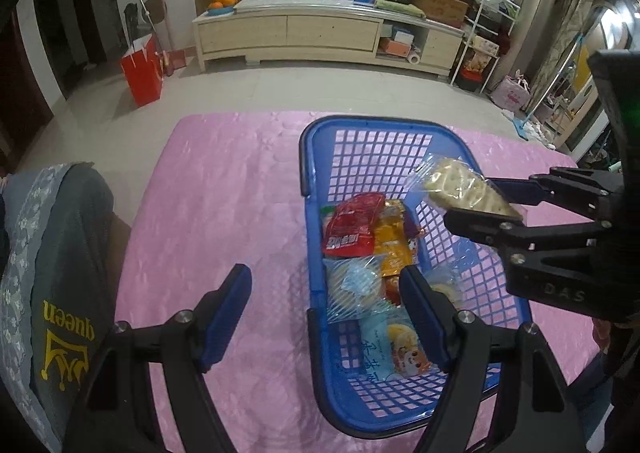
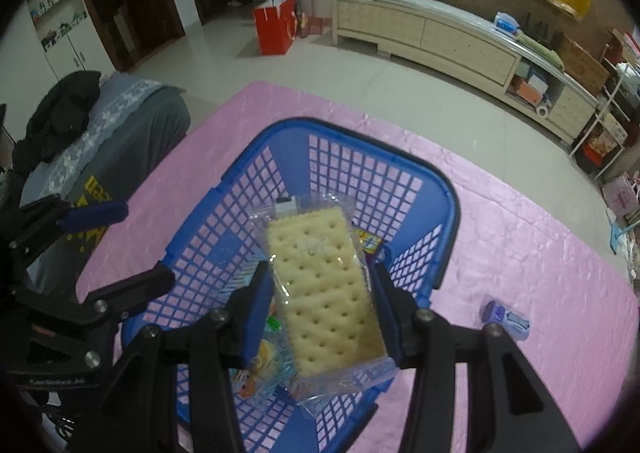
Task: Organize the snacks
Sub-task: 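Open both grippers to drop the crackers and clear bag into the basket, then move the right gripper to the blue DOUBLEMINT packet and grasp it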
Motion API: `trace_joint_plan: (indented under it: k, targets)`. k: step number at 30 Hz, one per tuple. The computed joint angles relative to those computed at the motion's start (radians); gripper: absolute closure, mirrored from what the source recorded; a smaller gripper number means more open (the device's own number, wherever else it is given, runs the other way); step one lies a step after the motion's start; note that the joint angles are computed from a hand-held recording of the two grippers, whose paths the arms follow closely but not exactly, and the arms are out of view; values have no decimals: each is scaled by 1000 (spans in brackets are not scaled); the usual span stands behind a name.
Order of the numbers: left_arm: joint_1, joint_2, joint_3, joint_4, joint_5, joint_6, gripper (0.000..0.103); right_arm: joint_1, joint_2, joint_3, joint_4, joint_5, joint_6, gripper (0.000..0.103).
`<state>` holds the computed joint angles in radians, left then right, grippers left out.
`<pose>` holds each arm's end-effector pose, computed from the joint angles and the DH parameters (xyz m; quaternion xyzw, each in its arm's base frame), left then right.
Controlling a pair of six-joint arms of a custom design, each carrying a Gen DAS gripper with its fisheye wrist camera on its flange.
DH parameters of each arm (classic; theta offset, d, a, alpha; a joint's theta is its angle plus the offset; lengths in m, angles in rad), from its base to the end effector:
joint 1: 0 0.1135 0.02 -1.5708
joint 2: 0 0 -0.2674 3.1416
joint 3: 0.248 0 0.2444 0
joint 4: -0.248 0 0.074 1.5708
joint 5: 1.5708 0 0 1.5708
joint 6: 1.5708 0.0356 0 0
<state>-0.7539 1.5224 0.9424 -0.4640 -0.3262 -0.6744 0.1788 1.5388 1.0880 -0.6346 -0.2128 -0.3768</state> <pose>0.2209 -0.1917 0.2078 -0.0044 0.9536 -0.0498 0.2968 0.2955 0.0610 0.2353 -0.2892 0.9212 0.0790 0.2480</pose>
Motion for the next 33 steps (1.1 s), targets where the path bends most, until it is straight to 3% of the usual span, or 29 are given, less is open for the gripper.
trace_joint_plan:
  k: [7, 9, 11, 24, 28, 33]
  targets:
    - [8, 23, 7, -16, 27, -21, 29, 18, 12, -20, 46, 17, -19, 48]
    - [-6, 20, 6, -27, 16, -32, 29, 12, 9, -20, 43, 16, -19, 40]
    - [-29, 9, 7, -41, 2, -49, 29, -7, -19, -36, 51, -5, -25, 15]
    - [-146, 1, 153, -187, -79, -157, 29, -262, -129, 56, -141, -85, -212, 15]
    - [-178, 63, 250, -245, -91, -150, 28, -377, -87, 136, -221, -121, -252, 15]
    - [-156, 129, 338, -286, -75, -160, 28, -440, -21, 217, -283, -63, -290, 14]
